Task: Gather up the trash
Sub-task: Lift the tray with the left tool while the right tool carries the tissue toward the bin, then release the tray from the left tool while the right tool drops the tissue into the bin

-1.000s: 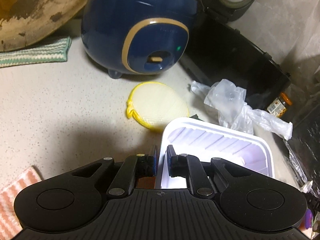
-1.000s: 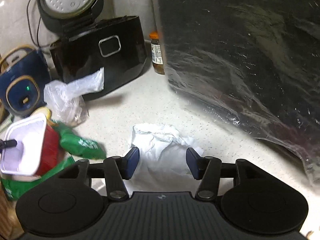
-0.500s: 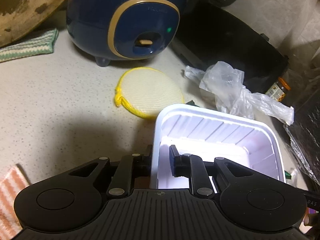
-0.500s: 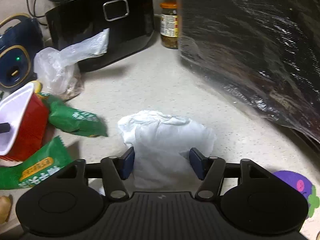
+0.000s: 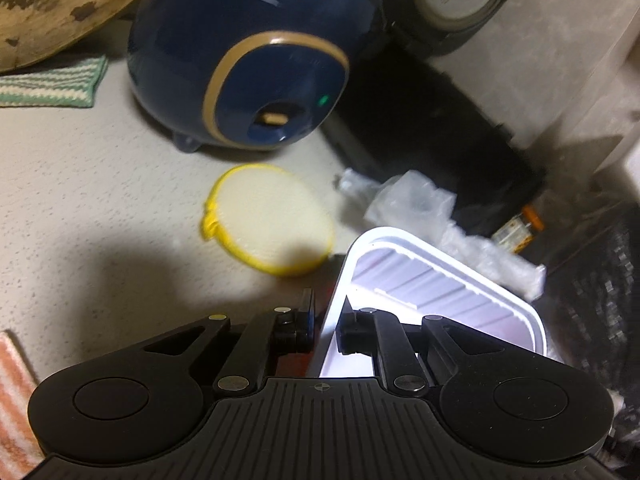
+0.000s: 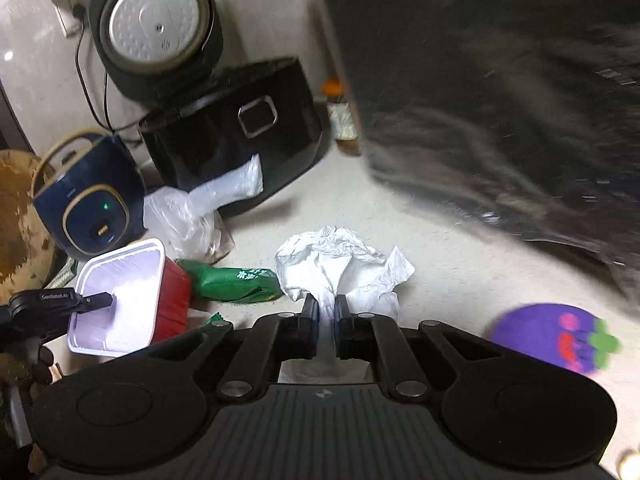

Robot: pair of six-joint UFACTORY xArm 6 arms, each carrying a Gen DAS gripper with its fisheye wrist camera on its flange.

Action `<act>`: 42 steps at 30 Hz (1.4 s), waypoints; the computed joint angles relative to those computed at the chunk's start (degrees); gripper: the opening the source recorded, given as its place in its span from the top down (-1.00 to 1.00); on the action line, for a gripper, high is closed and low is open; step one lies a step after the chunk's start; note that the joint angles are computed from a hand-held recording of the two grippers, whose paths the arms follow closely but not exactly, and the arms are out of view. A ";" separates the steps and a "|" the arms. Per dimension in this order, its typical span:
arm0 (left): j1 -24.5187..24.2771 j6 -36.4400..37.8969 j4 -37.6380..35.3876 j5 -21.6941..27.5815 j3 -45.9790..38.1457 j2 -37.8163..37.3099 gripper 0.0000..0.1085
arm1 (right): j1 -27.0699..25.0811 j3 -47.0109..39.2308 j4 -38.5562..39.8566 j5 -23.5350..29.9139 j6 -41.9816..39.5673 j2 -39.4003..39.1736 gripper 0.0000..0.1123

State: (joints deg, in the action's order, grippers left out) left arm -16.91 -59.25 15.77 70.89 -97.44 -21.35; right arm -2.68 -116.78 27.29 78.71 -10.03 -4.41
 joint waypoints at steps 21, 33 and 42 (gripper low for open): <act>-21.23 -1.46 6.03 -1.10 -10.72 5.49 0.75 | -21.32 27.91 0.69 2.33 -2.50 -26.82 0.86; -36.72 -3.98 7.45 14.77 -11.56 13.57 0.75 | -44.33 33.15 13.15 17.97 -19.20 -27.73 0.86; -40.40 -5.30 9.46 26.36 -2.10 12.51 0.76 | -46.85 37.36 9.55 19.58 -26.17 -27.82 0.86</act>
